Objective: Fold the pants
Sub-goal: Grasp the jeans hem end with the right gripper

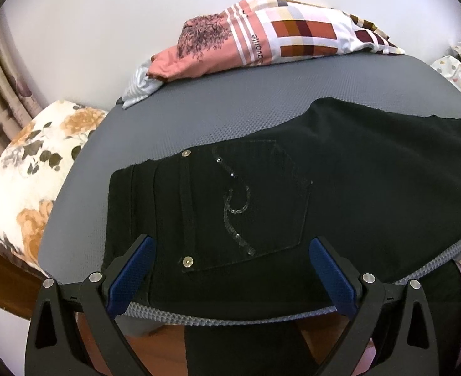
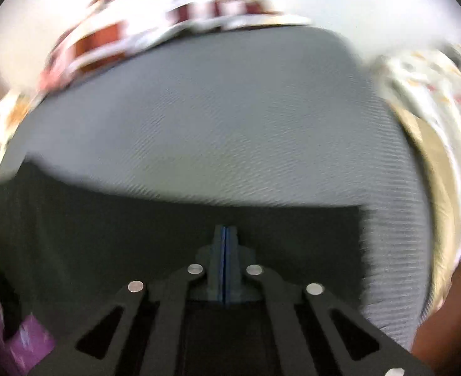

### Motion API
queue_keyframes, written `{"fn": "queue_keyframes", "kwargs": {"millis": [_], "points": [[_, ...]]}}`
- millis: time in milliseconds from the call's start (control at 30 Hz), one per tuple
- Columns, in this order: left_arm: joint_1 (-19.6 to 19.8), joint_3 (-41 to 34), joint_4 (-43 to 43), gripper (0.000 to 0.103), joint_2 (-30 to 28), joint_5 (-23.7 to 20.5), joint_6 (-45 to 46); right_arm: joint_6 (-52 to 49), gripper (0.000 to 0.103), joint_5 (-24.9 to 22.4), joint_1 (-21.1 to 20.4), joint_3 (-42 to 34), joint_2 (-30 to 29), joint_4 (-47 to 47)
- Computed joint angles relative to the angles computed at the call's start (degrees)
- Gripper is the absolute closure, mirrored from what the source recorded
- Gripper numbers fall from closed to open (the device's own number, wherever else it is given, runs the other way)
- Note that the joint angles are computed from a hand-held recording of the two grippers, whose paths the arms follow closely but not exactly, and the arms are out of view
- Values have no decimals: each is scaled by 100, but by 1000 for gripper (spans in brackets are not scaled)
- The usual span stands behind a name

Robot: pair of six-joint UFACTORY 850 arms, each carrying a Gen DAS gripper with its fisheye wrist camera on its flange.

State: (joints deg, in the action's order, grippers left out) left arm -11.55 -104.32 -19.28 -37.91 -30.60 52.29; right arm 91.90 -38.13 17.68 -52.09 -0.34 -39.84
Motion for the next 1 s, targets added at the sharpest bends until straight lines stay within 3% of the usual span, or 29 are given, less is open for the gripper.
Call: {"fn": "queue_keyframes", "kwargs": {"millis": [33,133,267,400,500,567,633,667,733,800,867,1000], "points": [[4,-17,-11,4,-8,-9,-6,318,91,77,1,91,102,-166],[7,-58,-66,4,-25,2,6,1309,90,932,-3,524,549,-947],[-5,-227,17,4,-120,-233,-99,574,72,457,193,264,347,-814],[-56,-228,153,4,-125,-245,-136,-522,64,60,125,46,98,-453],[-104,-195,261,4,-86,-186,-158,-1428,51,-369,120,-20,0,-139],[-131,-204,285,4,-74,-182,-190,-1880,51,-292,23,54,30,157],[-160,-242,349,4,-84,-205,-257,-1867,41,-415,63,162,119,2],[-186,-260,406,4,-90,-217,-311,-1884,41,-400,39,224,180,10],[-240,-290,526,4,-104,-253,-401,-1990,41,6,-118,467,414,262],[-289,-291,610,4,-102,-261,-436,-1882,48,371,-220,697,634,413],[-347,-219,682,4,-52,-180,-451,-1626,84,524,-198,818,806,317],[-448,-159,803,4,-7,-113,-478,-664,90,883,-111,1117,1120,-255]]}}
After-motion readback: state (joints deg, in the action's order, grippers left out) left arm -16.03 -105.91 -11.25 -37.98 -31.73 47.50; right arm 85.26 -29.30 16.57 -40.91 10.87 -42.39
